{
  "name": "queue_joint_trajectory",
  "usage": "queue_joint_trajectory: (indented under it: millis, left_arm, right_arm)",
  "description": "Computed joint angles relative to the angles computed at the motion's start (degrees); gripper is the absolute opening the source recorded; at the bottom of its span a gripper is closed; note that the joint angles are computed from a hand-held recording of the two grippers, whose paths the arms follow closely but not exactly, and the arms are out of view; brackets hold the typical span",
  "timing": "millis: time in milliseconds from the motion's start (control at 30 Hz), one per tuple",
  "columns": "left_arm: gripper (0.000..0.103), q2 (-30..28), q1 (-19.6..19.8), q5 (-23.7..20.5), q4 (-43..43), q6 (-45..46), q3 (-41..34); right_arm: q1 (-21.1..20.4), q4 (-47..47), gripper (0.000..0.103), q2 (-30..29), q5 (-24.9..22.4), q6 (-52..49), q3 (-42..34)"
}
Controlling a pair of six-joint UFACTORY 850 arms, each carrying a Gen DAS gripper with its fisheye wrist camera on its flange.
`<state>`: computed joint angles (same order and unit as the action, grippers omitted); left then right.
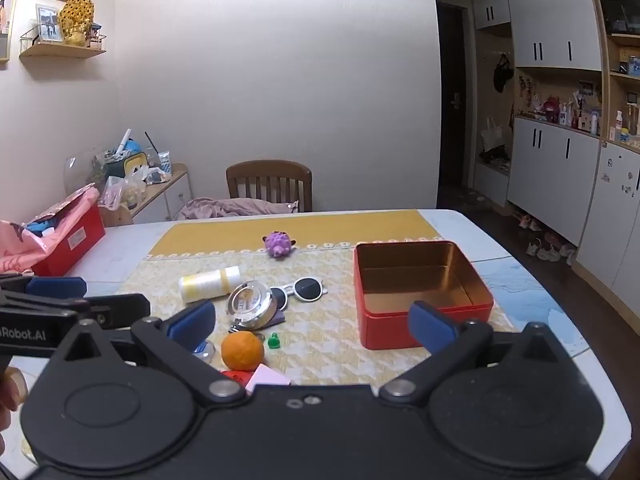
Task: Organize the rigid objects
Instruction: 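Move left tool toward blue-labeled container while right tool approaches the orange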
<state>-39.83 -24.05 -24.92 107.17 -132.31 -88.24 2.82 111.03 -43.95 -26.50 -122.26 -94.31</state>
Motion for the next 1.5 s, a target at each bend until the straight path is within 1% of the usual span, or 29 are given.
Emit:
queue_joint_trajectory:
  millis: [67,100,133,200,233,267,300,333,367,533,667,767,933,1033,1167,1267,1400,1500]
  left_arm:
    - [0.103,-0.5,-0.1,-0.6,-4.0,4.1,-1.0]
    - [0.103,-0.7,-0.1,-0.9,-4.2,4.3,-1.1]
    - [0.103,-0.7,-1.0,-2.7,-2.0,2.8,-0.7]
    - [0.103,-0.4,-0.8,-1.8,-1.1,0.9,-0.3]
    - [0.103,-0.2,0.1,-0.3,0.7,-1.5,0.4]
    - [0.103,-0.1,-0.1,-0.6,1.2,-1.6,0.5]
    - [0.103,-0.3,-0.4,-1.1,-0.6,0.8,-0.1]
    - [0.103,0.0,-0.4,-1.8,-0.1,0.7,0.4]
    - [0.103,0.1,-0.4,-2.3,0.4,0.5,0.7]
    - [0.103,0.5,-0.3,-2.7,3.0,-2.8,1.5]
    - [0.103,0.4,-0.3,-2.9,2.4,-2.2,1.3]
    - [0.103,0.6,-0.1,-1.7,3.6,-3.3,1.4]
    - [0.103,0.5,-0.1,-2.2,3.7,-3.4,1.2]
    - [0.103,0.7,0.1,-2.1,4.8,-4.1,1.3]
    - [0.103,0.9,0.4,-2.4,5.3,-5.1,1.3]
    - [0.103,0.9,0.5,-2.7,4.7,-4.5,1.1]
    - [0.103,0.8,0.6,-2.9,3.5,-4.2,0.7]
    - [0.103,0.7,0.7,-3.1,3.1,-4.1,0.6]
  right_arm:
    - [0.0,-0.3,0.103,-0.3,-0.4,0.9,-0.2]
    - [0.0,-0.3,0.103,-0.3,-0.3,0.6,-0.3]
    - [0.0,0.0,0.103,-0.3,-0.5,0.0,-0.2]
    - [-0.1,1.3,0.103,-0.1,-1.0,-2.0,0.2]
    - [0.3,4.1,0.103,0.5,-0.8,-5.4,1.6]
    - [0.4,6.5,0.103,0.9,-0.7,-8.6,2.2]
    - [0.4,7.6,0.103,1.0,-1.2,-10.4,2.7]
    - [0.3,6.9,0.103,1.1,-1.4,-10.2,2.7]
    - [0.6,6.0,0.103,1.1,-0.6,-9.5,2.3]
    - [0.4,4.5,0.103,0.8,-0.6,-5.5,2.1]
    - [0.2,5.8,0.103,1.3,-2.1,-8.0,3.1]
    - [0.5,7.2,0.103,1.7,-2.3,-10.2,3.8]
    - [0.4,6.0,0.103,1.6,-3.5,-8.7,3.6]
    - [0.6,8.6,0.103,1.7,-2.7,-10.4,3.5]
    - [0.8,9.2,0.101,1.3,0.8,-8.7,2.1]
    - [0.8,7.9,0.101,0.9,2.4,-5.7,1.1]
    - [0.7,2.9,0.100,0.8,2.3,-0.6,0.5]
    - [0.7,-0.9,0.096,0.6,1.7,3.8,-0.2]
